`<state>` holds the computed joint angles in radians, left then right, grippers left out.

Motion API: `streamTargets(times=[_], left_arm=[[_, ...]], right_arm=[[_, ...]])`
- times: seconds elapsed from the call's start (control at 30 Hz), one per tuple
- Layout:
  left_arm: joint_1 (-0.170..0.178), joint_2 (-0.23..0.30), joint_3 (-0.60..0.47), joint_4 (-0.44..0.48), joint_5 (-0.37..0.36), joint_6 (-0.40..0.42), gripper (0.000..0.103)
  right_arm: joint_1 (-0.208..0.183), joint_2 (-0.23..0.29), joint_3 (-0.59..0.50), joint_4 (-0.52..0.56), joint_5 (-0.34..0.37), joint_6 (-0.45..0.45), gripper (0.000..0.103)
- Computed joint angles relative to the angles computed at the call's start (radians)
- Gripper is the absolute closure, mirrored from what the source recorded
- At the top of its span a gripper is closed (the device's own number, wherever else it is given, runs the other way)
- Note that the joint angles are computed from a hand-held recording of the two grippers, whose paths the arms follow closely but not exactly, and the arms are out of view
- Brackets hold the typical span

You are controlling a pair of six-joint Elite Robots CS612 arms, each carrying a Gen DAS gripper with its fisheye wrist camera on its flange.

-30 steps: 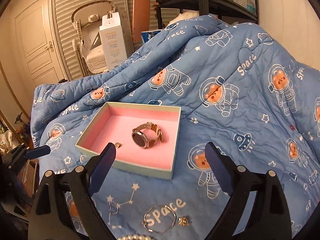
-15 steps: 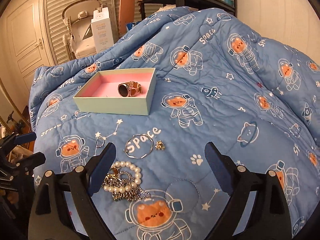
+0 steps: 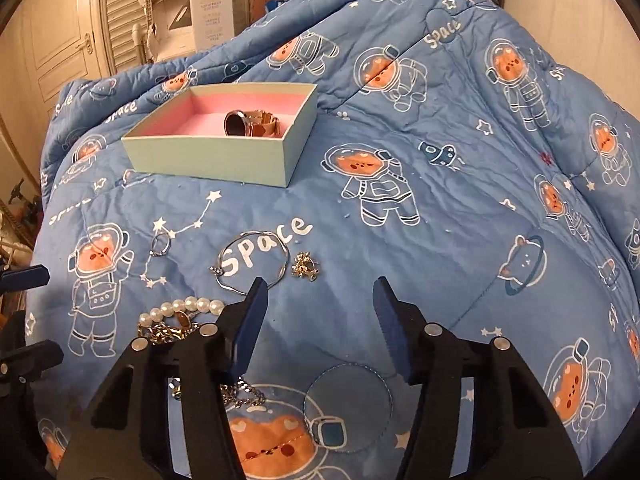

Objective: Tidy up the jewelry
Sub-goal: 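Grasp the pearl bracelet with the left tool while the right tool grasps the gold earring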

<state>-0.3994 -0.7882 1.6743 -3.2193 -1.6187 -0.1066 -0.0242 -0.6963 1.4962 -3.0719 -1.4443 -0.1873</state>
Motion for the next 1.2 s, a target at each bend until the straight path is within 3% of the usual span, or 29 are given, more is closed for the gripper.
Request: streamTargets(times=[0.1, 0.3, 0.43, 0.57, 0.73, 0.83, 1.1, 1.2], left_arm=[[0.000, 0.010, -0.022, 0.025, -0.018, 0.013, 0.032], [0.001, 0.035, -0.072, 0.066, -0.053, 0.041, 0.046], [0.005, 0.058, -0.134, 0.122, -0.105, 0.049, 0.052], [0.002, 0.086, -0.205, 0.193, -0.151, 0.109, 0.056], [-0.013, 0.109, -0.254, 0.264, -0.139, 0.218, 0.060], [-0.020, 0.120, -0.273, 0.308, -0.135, 0.264, 0.071], [-0.022, 0.132, -0.289, 0.326, -0.133, 0.282, 0.090], [-0.020, 0.133, -0.282, 0.302, -0.142, 0.263, 0.091]], right_arm=[[0.000, 0.016, -0.021, 0.037, 0.013, -0.034, 0.062], [0.001, 0.038, -0.048, 0.048, 0.006, -0.058, 0.063], [-0.007, 0.044, -0.061, 0.065, 0.041, -0.034, 0.068], [-0.017, 0.048, -0.070, 0.081, 0.077, -0.015, 0.072], [-0.017, 0.050, -0.073, 0.082, 0.085, -0.023, 0.073], [-0.018, 0.051, -0.073, 0.083, 0.089, -0.019, 0.074], [-0.019, 0.051, -0.074, 0.086, 0.094, -0.014, 0.075], [-0.019, 0.053, -0.076, 0.086, 0.094, -0.010, 0.076]])
